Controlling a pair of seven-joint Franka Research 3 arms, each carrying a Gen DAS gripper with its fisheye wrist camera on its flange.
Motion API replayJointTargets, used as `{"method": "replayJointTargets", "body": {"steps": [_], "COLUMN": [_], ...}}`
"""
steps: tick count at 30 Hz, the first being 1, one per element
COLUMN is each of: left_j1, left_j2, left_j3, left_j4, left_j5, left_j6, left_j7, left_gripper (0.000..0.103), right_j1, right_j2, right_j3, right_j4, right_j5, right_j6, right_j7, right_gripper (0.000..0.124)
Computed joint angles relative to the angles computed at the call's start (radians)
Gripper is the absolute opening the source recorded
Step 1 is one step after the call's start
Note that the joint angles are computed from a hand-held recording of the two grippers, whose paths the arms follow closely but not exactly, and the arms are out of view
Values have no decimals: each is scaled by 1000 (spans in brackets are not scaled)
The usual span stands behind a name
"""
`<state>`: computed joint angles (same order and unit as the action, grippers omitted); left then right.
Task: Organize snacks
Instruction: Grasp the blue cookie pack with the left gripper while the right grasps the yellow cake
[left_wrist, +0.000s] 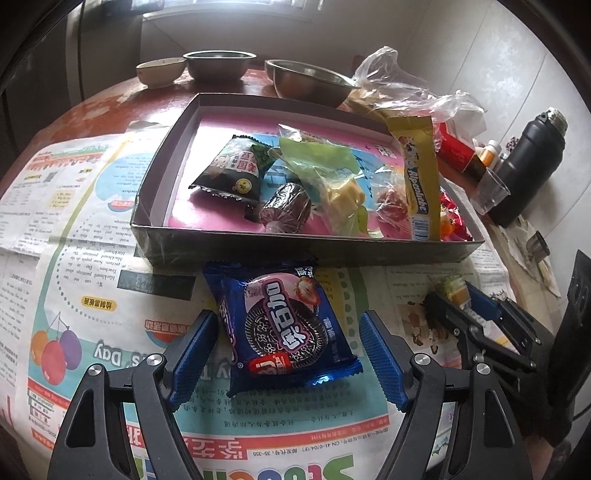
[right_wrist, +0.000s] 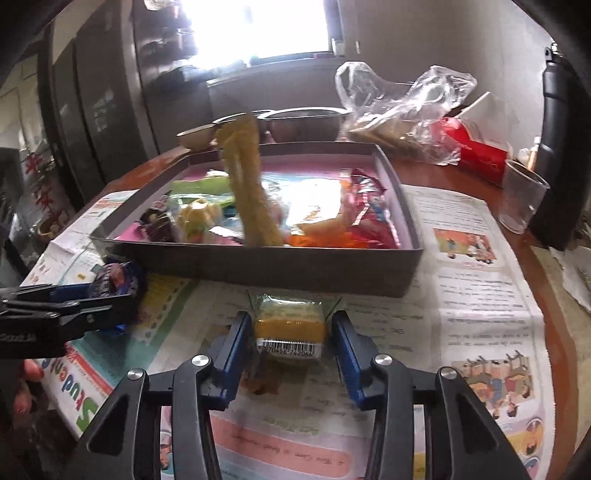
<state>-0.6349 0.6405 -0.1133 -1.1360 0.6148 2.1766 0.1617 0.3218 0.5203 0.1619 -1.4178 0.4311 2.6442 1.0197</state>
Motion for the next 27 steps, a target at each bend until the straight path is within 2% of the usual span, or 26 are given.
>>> {"method": "replayJointTargets", "body": {"steps": [4,8,16,27], "left_j1": [-4,-14,-14,5], "left_j2": [-4,-5,-27,-88], "left_j3": [4,8,3,-15], "left_j4": [-11,-10,-47,-138], "left_j5": [13,30,57,69], "left_j6": [9,-12,-4,60], "left_j7": [-4,-7,1,-11], "left_gripper": [80,70,59,57], "right_j1": [-29,-29,-33,-40], "right_j2": [-8,-16,-28,-61], "right_j3": [42,45,52,66], "right_j4": [-13,-21,-29,-59], "right_j5": [64,95,154,241], "right_j6": [-13,-19,-38,-38], "right_j7": [-65,-94,-130,-196], "right_gripper": [43,43,43,43]}}
